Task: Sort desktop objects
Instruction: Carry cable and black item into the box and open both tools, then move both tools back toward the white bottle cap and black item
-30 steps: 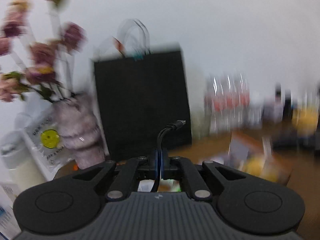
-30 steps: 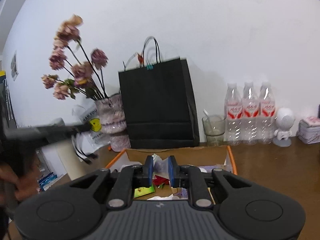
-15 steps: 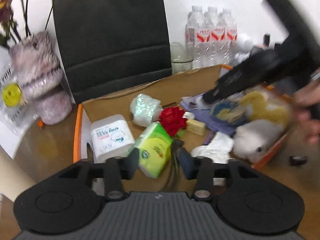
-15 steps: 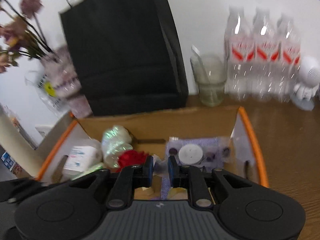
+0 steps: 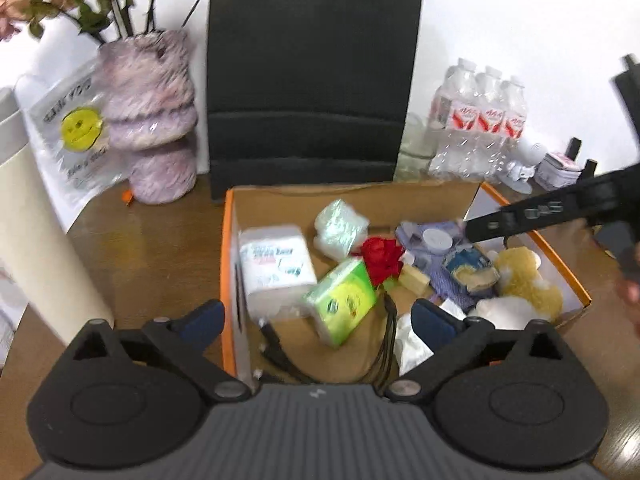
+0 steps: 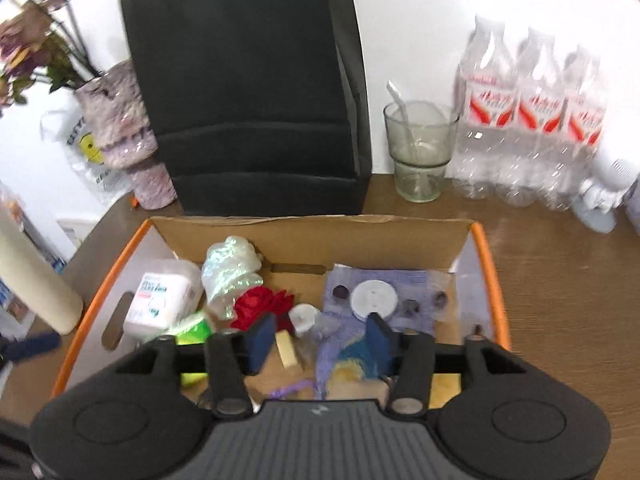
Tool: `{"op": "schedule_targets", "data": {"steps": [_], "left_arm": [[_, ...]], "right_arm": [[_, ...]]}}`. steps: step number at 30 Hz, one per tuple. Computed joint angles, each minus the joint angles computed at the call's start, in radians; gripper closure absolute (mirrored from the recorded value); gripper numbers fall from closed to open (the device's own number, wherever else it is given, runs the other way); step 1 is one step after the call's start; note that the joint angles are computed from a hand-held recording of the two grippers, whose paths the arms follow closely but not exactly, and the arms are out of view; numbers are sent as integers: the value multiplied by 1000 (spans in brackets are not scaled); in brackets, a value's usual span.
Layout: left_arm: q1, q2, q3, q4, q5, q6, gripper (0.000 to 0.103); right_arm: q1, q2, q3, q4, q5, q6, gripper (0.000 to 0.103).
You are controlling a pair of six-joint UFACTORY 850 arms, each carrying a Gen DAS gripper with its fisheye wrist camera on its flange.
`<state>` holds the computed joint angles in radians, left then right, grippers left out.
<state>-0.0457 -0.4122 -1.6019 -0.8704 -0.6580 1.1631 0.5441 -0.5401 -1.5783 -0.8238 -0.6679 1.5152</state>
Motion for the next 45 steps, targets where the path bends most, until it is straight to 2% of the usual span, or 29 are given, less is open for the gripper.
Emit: {"op": "schedule_targets", "data": {"steps": [2,6,10,12,13,15,17,20,24,31,35,38,40,42,45], "left_arm": [[-7,7,-6,104,-4,-133,0],[-11,47,14,246,-22,-319,0],[-5,133,102,244,17,-293,0],[-1,179,152,216,48,-280,0],[1,206,184,177,74,-252,0],[14,277,280,-8,157,-87,0],[28,344,362,-217,201,109,0],[54,410,457,-517,187,413,0],[65,476,539,-703,175,632,0],[93,543,625,-757,159,714,0],[137,602,716,-752,132,707,0],[193,648,801,-716,81,683,0],[230,677,853,-713,53,737,0],[250,712,901,-738,72,826,0],[297,743,946,-700,43,860,0]], "right_arm": [[11,10,-11,60,-60,-71,33],[21,72,47,128,-53,-57,33],[74,126,113,62,-79,34,23],[107,151,146,4,-73,101,23],[126,161,163,-42,-66,145,23],[173,184,203,-185,-78,278,23],[233,198,246,-381,-149,451,21],[315,190,292,-585,-306,624,16],[361,184,329,-670,-374,725,16],[420,186,351,-645,-403,768,16],[482,180,384,-625,-412,829,16],[535,154,388,-574,-439,832,16],[575,144,399,-550,-461,841,16],[616,139,413,-523,-476,865,16],[647,147,443,-471,-426,924,17]]}}
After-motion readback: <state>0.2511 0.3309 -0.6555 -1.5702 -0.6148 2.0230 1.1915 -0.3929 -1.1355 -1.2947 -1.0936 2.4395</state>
